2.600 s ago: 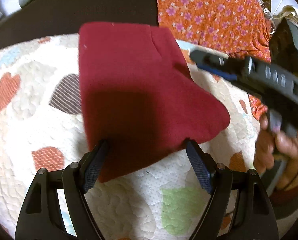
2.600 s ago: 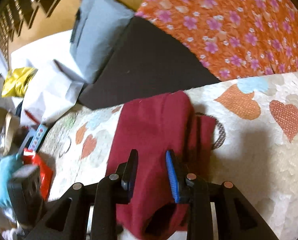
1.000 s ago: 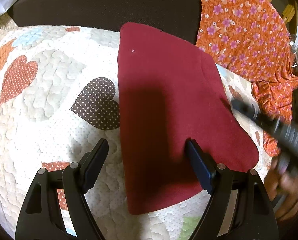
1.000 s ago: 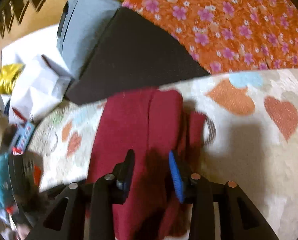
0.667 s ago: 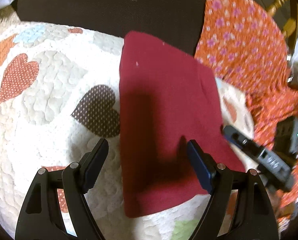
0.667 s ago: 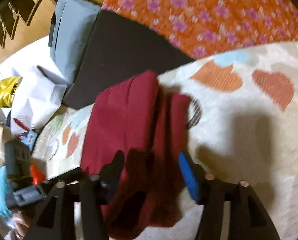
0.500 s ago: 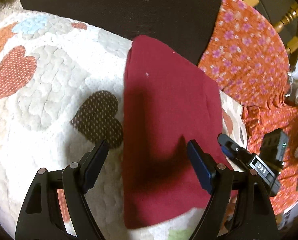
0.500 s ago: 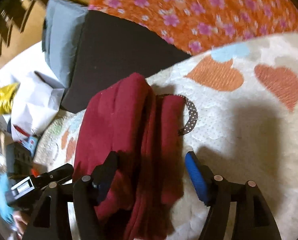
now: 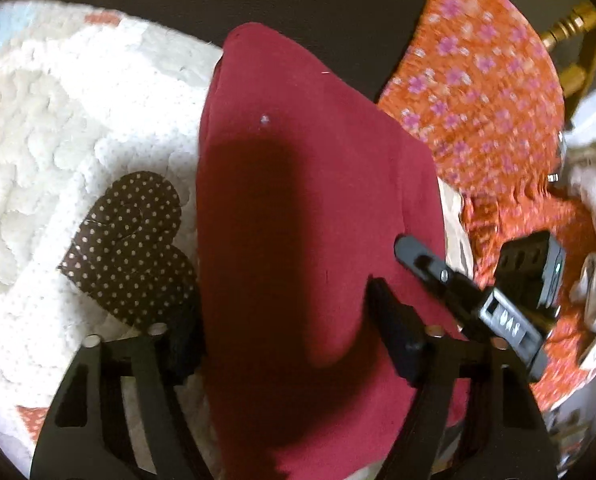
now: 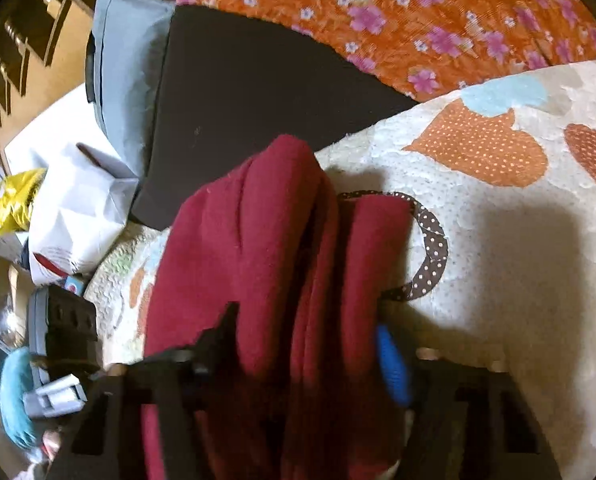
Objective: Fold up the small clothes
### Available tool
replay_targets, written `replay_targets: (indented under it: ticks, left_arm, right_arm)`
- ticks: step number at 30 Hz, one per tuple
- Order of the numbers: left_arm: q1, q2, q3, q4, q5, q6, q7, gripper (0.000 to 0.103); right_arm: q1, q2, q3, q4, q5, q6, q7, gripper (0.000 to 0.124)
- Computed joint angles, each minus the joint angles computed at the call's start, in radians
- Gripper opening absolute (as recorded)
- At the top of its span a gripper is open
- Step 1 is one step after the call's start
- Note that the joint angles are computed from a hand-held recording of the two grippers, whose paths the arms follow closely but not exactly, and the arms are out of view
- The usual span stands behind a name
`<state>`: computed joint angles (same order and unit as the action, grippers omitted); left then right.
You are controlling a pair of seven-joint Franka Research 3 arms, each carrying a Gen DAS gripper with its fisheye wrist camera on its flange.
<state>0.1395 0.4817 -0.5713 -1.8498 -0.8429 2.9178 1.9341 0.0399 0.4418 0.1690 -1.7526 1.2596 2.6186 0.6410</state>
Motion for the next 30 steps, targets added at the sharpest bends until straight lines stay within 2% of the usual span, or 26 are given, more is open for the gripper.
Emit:
replay_targets:
  ticks: [2, 4, 8, 11, 15, 17, 18, 20, 21, 22, 23, 24, 26, 27, 30]
  left_arm:
    - [0.022, -0.041, -0.012, -0.033, -0.022, -0.033, 0.009, 0.061]
    - [0.033, -0.112, -0.015, -0.092, -0.077, -0.057, 0.03, 0.059]
    - [-0.002, -0.287, 0.029, -0.241, -0.11, -0.097, 0.021, 0.059]
    - [-0.034, -0.436, 0.055, -0.378, -0.148, -0.129, 0.003, 0.059]
    - [-0.104, -0.548, 0.076, -0.52, -0.135, -0.115, -0.069, 0.059]
    - [-0.126, -0.559, 0.081, -0.564, -0.038, -0.108, -0.184, 0.06]
    - [-0.136, -0.561, 0.083, -0.583, 0.003, -0.088, -0.224, 0.062]
    - [-0.167, -0.583, 0.09, -0.619, 0.029, -0.023, -0.249, 0.065]
    - [-0.163, -0.606, 0.083, -0.64, 0.115, -0.002, -0.327, 0.065]
    - [-0.159, -0.622, 0.076, -0.657, 0.179, 0.021, -0.387, 0.065]
    - [-0.139, -0.641, 0.054, -0.678, 0.254, 0.051, -0.46, 0.065]
    - [-0.084, -0.666, 0.004, -0.707, 0.4, 0.092, -0.596, 0.065]
    - [0.038, -0.699, -0.1, -0.728, 0.603, 0.111, -0.775, 0.065]
    - [0.064, -0.703, -0.12, -0.73, 0.651, 0.113, -0.811, 0.065]
    - [0.149, -0.692, -0.185, -0.716, 0.79, 0.119, -0.925, 0.065]
  right_arm:
    - [0.004, -0.042, 0.001, -0.037, -0.006, -0.007, 0.003, 0.047]
    - [0.015, -0.114, 0.006, -0.109, 0.017, -0.001, -0.05, 0.047]
    - [0.058, -0.244, -0.022, -0.259, 0.05, -0.016, -0.02, 0.047]
    - [0.091, -0.347, -0.047, -0.394, 0.112, -0.034, -0.057, 0.047]
    - [0.148, -0.429, -0.082, -0.535, 0.131, -0.018, -0.037, 0.047]
    - [0.177, -0.416, -0.086, -0.562, -0.011, 0.031, 0.074, 0.052]
    - [0.184, -0.416, -0.09, -0.571, -0.037, 0.041, 0.085, 0.056]
    - [0.185, -0.462, -0.104, -0.603, -0.013, 0.038, 0.076, 0.057]
    - [0.189, -0.483, -0.109, -0.616, -0.014, 0.053, 0.084, 0.057]
    - [0.197, -0.526, -0.108, -0.643, -0.012, 0.105, 0.083, 0.058]
    - [0.208, -0.555, -0.11, -0.661, 0.004, 0.147, 0.061, 0.058]
    - [0.221, -0.58, -0.114, -0.673, 0.027, 0.176, 0.025, 0.057]
    - [0.245, -0.609, -0.126, -0.673, 0.043, 0.176, -0.06, 0.049]
    - [0.254, -0.607, -0.123, -0.66, 0.016, 0.182, -0.057, 0.043]
    - [0.288, -0.571, -0.119, -0.615, 0.008, 0.194, -0.082, 0.042]
